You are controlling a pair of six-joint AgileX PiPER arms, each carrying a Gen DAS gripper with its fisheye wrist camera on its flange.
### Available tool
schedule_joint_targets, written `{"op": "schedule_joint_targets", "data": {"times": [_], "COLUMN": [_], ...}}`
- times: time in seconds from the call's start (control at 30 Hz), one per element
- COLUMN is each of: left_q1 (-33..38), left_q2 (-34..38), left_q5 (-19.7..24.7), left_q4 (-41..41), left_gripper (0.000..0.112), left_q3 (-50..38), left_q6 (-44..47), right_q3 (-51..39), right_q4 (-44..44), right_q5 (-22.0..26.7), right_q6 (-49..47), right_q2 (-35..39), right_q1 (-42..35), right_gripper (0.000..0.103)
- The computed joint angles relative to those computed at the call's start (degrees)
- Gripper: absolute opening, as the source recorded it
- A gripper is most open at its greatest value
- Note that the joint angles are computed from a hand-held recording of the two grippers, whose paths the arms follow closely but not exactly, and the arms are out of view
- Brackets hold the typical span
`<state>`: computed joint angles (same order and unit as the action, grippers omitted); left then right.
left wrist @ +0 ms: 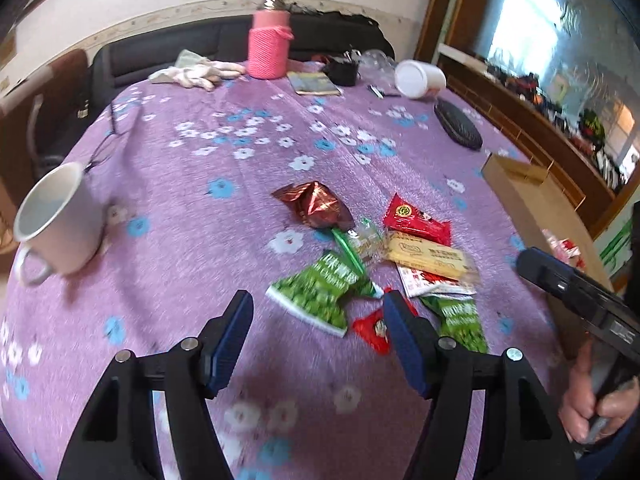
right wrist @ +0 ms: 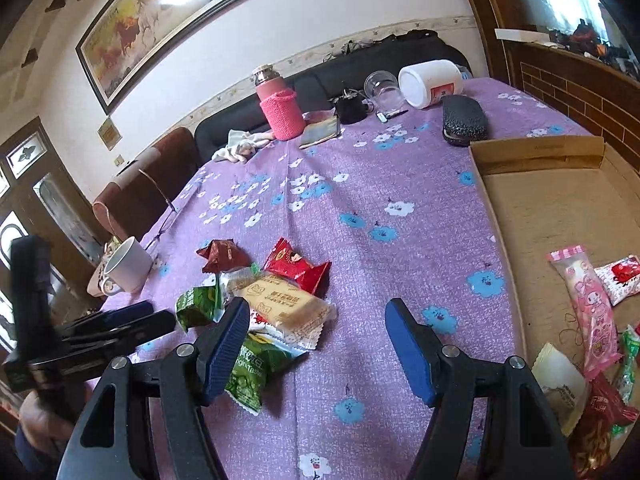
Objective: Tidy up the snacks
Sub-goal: 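Move both tools back over the snack pile, then grasp the green pea bag with the left gripper while the right grasps the small red packet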
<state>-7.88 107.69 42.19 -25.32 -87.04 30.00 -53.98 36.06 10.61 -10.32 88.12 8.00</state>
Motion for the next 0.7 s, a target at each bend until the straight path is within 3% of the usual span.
{"op": "schedule_joint_targets", "data": {"times": [0.07,0.17,0.27,0.37,0.5,0.6,0.7], "left_q1": [-0.72,-1.47,-1.43,-0.66,1.17,1.86,3.42], "left_q2": [1.64,2.33,2.55,2.1,1.35,1.83,3.78], "left_q5": [0.12,-3.32,-6.55,-8.3,-8.77,-8.13,-4.13], "left_q4": [0.66,1.73,1.48,-2.15,-6.74,-6.69,-7.87], "left_gripper": [0.066,0.066,0.039,0.033,0.017,0.016,0.016], "left_q3": [-1.26,0.05,2.0,3.43,4.09,3.35,0.51], "left_q6": [-0.27,-1.15,-1.03,1.97,6.06,6.34,5.2], "right_q3": [-0.3,-0.32,-0.4,-0.43,-0.04,-0.66,-1.3], "right_q4": [3.58,7.59,8.72,7.35,3.34,-5.54,-12.28], "right_q5": [0.89,1.19,1.47,0.89,-1.12,-1.51,-1.56], "right_q6": [-3.77,-8.08,-9.54,-8.86,-6.61,1.33,7.53], "right_q2": [0.32,0.37,0.53,0.56,0.1,0.74,1.38], "right_q1": [-0.11,0.01,0.38,1.29,3.36,5.17,6.44], "right_gripper": [0.074,0.075,0.075,0.075,0.075,0.075,0.075]}}
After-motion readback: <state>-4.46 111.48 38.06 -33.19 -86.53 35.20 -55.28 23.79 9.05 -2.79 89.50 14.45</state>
